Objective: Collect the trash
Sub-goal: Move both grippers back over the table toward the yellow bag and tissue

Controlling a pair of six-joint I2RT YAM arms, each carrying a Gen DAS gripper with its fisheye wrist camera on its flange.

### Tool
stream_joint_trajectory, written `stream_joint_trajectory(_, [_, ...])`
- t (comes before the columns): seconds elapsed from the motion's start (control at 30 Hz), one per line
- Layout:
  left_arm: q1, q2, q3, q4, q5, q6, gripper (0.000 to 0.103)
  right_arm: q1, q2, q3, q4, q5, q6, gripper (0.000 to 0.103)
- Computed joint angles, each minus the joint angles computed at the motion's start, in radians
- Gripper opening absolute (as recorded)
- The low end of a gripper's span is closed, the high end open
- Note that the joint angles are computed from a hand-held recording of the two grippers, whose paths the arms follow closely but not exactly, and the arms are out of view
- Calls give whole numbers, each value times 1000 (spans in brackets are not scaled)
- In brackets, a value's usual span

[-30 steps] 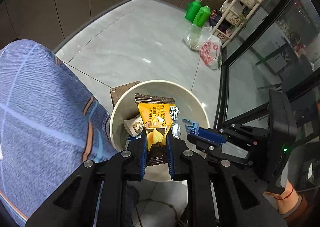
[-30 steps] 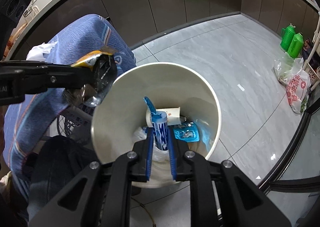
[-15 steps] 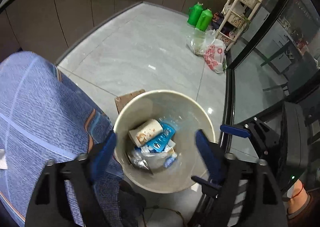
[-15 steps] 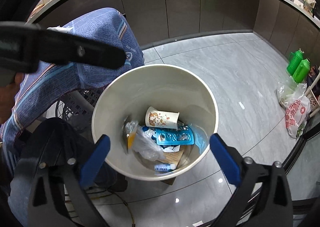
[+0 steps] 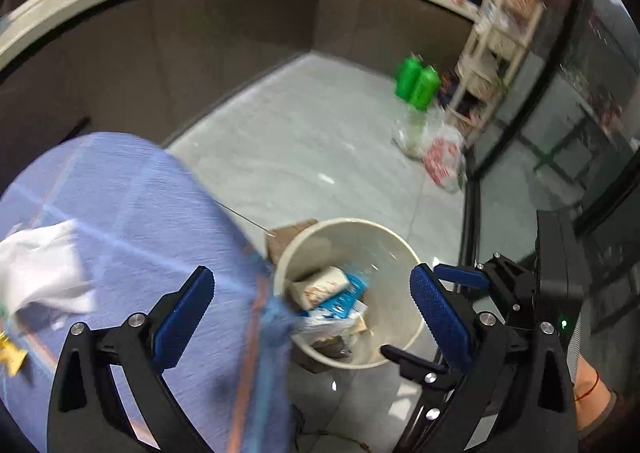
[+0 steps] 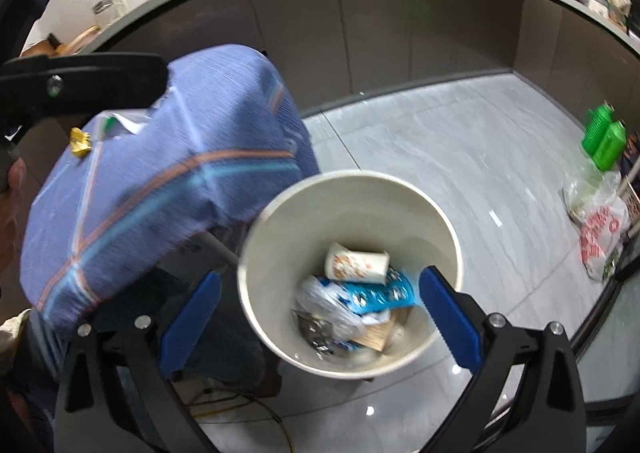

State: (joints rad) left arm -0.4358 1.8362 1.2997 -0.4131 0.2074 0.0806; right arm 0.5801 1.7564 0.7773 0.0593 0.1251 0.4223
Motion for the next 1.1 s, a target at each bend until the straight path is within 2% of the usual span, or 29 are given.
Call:
stream_joint_trajectory(0.27, [239, -210, -125, -75, -52, -6, 95, 112, 58, 222, -117, -5, -40, 100])
stream_joint_trajectory(0.4, [385, -283, -181, -92, -44, 12, 95, 169, 117, 351, -170, -13, -64, 100])
stream_joint_trajectory(0.57, [586, -323, -223, -96, -46, 88, 95, 225, 225, 560, -260, -15, -93, 100])
stream_joint_trajectory(0.8, [778, -276, -197, -106, 28, 157, 95, 263, 365, 854, -392, -24, -128, 100])
stream_joint_trajectory(0.97, [853, -185, -119, -129, 102, 158, 94, 276, 521, 1138, -522, -34, -177, 100])
stream_joint_trajectory(1.1, [890, -81, -23, -160, 157, 158, 87, 282, 668, 1391, -631, -27, -204, 99])
